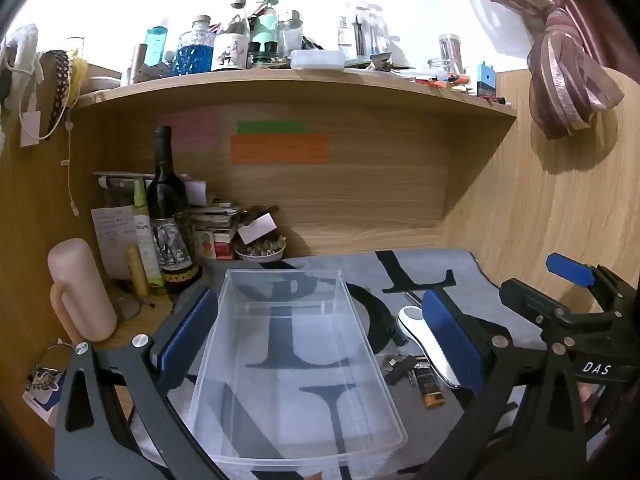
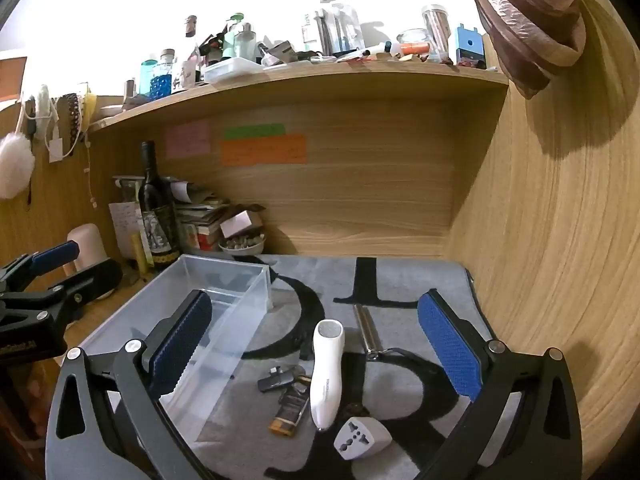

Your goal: Organize rigid objects

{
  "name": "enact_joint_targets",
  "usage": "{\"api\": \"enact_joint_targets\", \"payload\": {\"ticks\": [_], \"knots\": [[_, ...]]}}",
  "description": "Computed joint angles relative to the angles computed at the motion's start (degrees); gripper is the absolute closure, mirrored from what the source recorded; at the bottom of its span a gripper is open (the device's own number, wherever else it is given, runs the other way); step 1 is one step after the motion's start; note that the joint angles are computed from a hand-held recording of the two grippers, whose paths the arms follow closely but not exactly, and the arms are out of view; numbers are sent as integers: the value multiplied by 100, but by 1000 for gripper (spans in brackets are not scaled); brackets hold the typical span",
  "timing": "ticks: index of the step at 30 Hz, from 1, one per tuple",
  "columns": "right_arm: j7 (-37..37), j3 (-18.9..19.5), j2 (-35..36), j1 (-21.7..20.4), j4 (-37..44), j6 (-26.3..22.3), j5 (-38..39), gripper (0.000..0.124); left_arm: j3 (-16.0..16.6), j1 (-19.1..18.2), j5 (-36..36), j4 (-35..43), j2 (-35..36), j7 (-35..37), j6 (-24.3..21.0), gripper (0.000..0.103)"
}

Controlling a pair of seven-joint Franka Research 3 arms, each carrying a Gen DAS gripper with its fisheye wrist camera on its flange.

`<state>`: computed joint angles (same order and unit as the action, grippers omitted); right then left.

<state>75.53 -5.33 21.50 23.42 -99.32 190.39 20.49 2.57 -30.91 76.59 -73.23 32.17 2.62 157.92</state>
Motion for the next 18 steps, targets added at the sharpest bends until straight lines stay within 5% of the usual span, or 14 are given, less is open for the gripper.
{"api": "enact_joint_targets", "payload": {"ticks": [18], "knots": [[-15, -91, 9, 112, 4, -16, 65, 21, 39, -53, -137, 23, 31, 246, -20, 0]]}}
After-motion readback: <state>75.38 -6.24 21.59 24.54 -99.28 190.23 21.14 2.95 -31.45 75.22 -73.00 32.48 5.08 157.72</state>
